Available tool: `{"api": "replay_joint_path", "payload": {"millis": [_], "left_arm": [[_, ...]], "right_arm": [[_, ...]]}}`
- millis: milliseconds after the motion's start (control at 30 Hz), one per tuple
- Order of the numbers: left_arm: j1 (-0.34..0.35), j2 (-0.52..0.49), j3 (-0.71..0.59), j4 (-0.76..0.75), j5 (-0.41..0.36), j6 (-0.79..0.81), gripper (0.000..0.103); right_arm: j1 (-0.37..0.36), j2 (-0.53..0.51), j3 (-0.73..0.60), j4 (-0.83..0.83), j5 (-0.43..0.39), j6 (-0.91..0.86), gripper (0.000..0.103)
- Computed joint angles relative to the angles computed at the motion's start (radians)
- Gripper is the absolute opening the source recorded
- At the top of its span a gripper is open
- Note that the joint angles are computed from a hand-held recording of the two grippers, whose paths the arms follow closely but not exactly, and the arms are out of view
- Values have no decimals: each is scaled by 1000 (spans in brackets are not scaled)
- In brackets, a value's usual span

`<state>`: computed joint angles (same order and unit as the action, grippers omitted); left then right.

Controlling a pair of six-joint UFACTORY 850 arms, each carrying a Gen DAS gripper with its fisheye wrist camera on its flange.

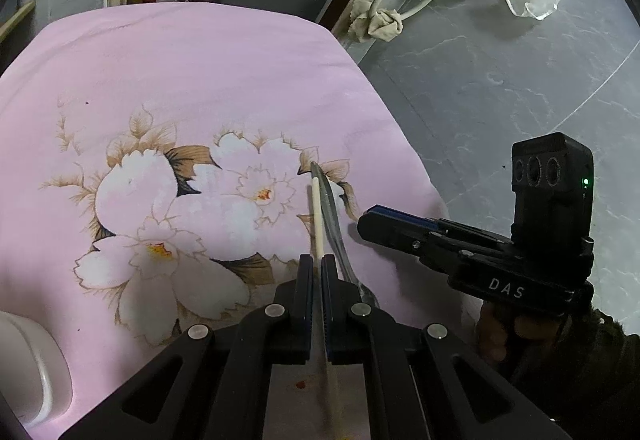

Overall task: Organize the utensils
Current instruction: 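Grasp the wooden chopstick with the left tool while the right tool grasps the knife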

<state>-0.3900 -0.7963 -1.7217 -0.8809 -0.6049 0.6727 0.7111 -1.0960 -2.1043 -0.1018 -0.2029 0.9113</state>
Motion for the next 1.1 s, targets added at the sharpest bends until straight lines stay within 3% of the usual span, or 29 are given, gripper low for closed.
{"api": "replay_joint_path", "payload": {"millis": [300, 700, 867, 1100], "left_arm": [[-3, -38, -55, 21, -23, -18, 15], [-18, -93, -154, 191, -60, -139, 14], [-17, -69, -108, 185, -8, -144, 5], [-9, 31, 50, 196, 154, -217, 5]], "right_arm": [[3, 11, 18, -81, 1, 93, 17], [8, -10, -22, -106, -32, 117, 17], [6, -30, -56, -7, -33, 10, 17], [-5, -108, -185, 315, -66, -321, 17]]}}
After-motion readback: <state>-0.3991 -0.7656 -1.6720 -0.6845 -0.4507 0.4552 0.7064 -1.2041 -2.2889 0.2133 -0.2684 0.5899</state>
